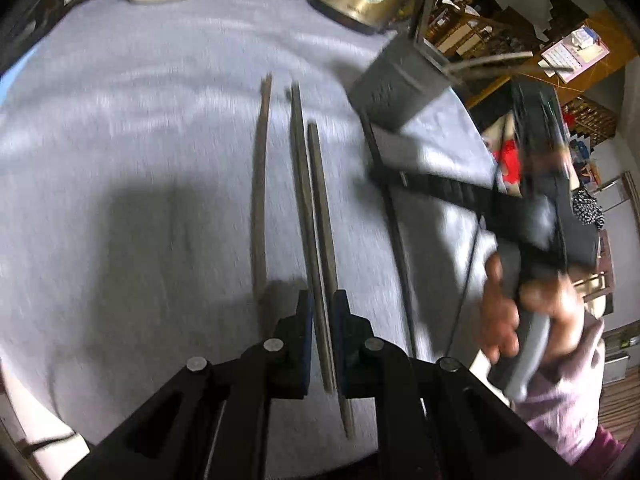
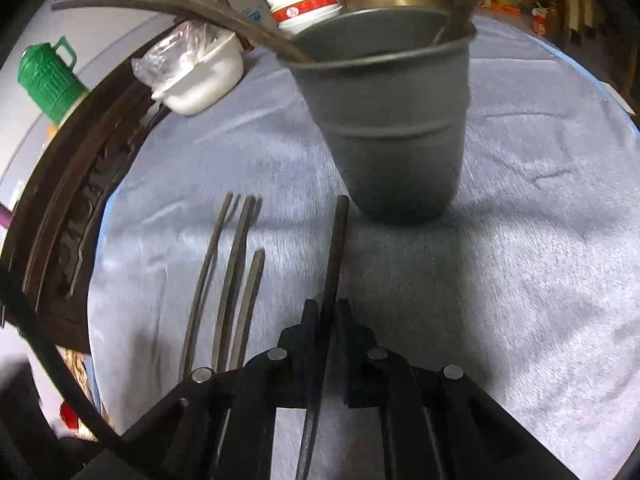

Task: Organize utensils

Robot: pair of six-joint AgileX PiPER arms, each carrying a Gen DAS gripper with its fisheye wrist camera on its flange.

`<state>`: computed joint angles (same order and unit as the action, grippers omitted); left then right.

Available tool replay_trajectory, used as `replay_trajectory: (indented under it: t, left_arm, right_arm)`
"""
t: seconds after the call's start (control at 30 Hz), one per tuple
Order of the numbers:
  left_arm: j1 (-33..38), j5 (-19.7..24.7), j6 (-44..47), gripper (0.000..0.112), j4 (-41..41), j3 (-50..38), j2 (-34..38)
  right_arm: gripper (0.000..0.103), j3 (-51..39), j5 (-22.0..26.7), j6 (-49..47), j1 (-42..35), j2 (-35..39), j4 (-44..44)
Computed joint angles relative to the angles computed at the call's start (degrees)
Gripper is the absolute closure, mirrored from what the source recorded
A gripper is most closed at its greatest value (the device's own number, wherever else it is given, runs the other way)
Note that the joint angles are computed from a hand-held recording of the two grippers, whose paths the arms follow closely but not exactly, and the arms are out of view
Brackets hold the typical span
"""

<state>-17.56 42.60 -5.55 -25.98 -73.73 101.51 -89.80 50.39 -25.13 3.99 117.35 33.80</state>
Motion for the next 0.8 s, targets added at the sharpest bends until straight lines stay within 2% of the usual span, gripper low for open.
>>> replay_trajectory:
  t: [0.07, 0.2, 0.3, 0.37, 0.5, 0.63, 0.7, 0.8]
  left_arm:
    - [-0.16, 1.62, -3.26, 0.103, 3.53, -3.88, 2.45]
    - [0.68, 3.77, -5.43, 0.103, 5.63, -10.53, 7.08]
    - [1.96, 5.48, -4.52, 0.103, 4.59, -13.92, 9.7]
    - [1.48, 6.29, -7.25, 0.103, 7.77, -16.7, 11.94]
    - [2.96, 5.48, -6.92, 0.103, 7.13, -16.15, 12.59]
    - [4.7, 2.94, -3.84, 0.103, 4.54, -10.0, 8.81]
    - [4.6, 2.06, -2.82, 0.103, 4.16, -7.37, 7.12]
    - [6.28, 3.52, -1.26, 0.103, 2.65, -5.4, 5.38]
  right_arm:
    - [0.094, 0.46, 1.33, -1.24, -1.04, -0.26, 0.24]
    - [0.095, 0.48, 3.82, -2.55, -2.3, -0.25, 0.26]
    - [0.095, 0.8, 4.19, -3.33, -2.83, -0.19, 1.44]
    - [0.095, 0.9, 4.2, -3.6, -2.92, -0.12, 1.74]
    - [0.095, 1.62, 4.17, -4.31, -3.4, -0.64, 1.29]
    - [0.095, 0.01, 3.72, -1.38, -1.74, -0.25, -1.48]
    - [0.094, -0.3, 1.94, -0.16, -0.56, -0.12, -2.64]
    - [0.092, -1.61, 0.22, 2.7, 1.28, 0.38, -5.1]
